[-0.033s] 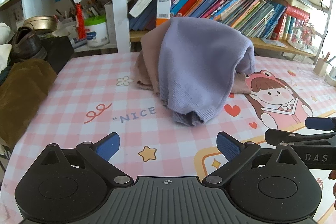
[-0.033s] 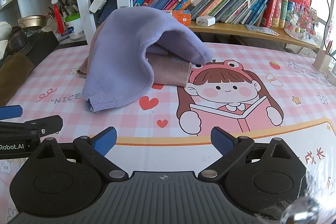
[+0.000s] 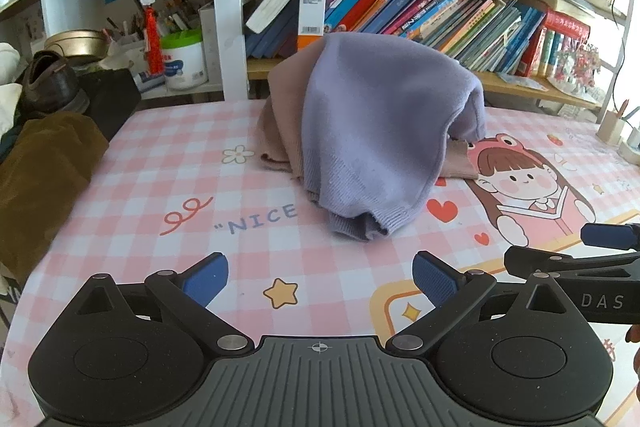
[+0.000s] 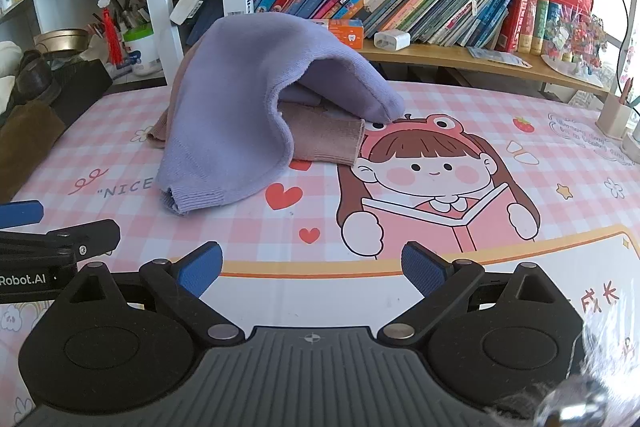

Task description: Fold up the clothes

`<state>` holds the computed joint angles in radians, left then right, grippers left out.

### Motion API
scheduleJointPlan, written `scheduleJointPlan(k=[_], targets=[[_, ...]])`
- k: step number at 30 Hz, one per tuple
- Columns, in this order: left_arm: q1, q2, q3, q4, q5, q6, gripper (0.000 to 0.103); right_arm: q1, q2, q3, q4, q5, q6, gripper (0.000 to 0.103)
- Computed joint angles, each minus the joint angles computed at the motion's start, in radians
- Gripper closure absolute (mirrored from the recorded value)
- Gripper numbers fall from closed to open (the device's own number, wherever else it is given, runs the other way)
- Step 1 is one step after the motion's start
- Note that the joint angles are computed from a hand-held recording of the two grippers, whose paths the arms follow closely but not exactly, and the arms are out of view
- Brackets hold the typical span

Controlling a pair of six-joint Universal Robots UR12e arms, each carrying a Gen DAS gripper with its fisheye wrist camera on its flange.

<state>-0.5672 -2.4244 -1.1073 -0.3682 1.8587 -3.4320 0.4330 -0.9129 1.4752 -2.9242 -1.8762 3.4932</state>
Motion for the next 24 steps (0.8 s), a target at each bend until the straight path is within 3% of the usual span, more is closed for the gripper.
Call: scheduleJointPlan(k=[24], targets=[[-0.002,-0.003,0.001,-0.004,0.001,0.005,0.003,0.001,-0.003,0.003,0.003,0.002,0.006,0.006]])
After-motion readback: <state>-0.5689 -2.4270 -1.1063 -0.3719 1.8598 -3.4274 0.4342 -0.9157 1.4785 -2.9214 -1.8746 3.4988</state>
